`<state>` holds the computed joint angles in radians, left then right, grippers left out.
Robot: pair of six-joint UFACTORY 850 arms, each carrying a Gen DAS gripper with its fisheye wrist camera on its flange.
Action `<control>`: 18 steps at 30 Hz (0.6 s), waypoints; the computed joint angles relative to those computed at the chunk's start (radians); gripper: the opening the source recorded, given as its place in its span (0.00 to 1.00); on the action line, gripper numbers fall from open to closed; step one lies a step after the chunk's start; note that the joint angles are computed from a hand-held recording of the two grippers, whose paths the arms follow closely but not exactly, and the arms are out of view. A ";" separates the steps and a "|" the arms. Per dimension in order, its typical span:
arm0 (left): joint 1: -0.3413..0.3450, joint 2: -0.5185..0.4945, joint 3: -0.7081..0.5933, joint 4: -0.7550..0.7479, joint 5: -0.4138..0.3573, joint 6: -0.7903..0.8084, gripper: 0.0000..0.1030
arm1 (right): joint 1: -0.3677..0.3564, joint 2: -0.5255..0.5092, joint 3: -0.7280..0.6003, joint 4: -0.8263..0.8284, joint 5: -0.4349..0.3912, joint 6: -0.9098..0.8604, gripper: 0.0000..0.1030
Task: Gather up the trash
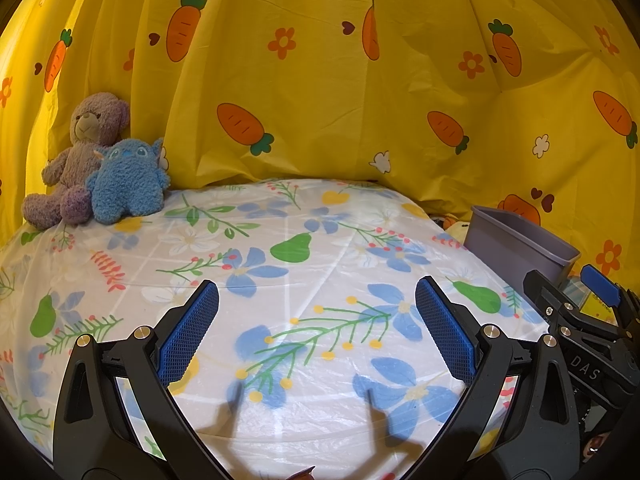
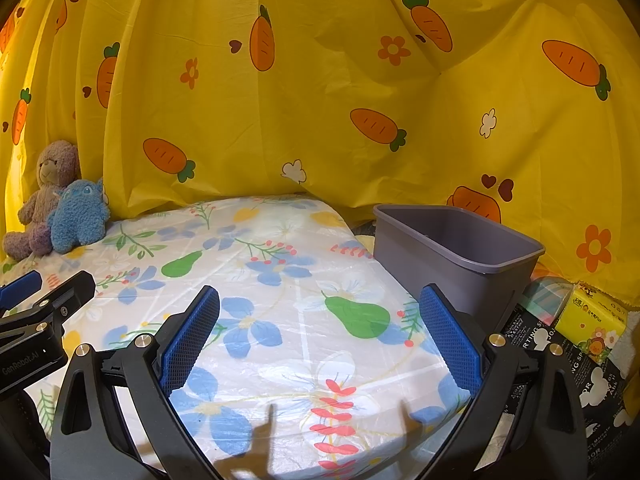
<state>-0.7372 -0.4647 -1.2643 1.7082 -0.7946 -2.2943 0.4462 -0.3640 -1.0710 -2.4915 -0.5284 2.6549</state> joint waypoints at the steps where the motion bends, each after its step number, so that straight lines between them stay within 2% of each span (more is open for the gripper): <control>1: 0.000 0.000 0.000 0.000 0.000 0.000 0.94 | 0.000 0.000 0.000 0.001 -0.001 -0.002 0.93; 18: -0.002 -0.005 -0.004 -0.002 -0.002 0.000 0.94 | -0.002 0.000 0.000 -0.009 0.002 0.008 0.93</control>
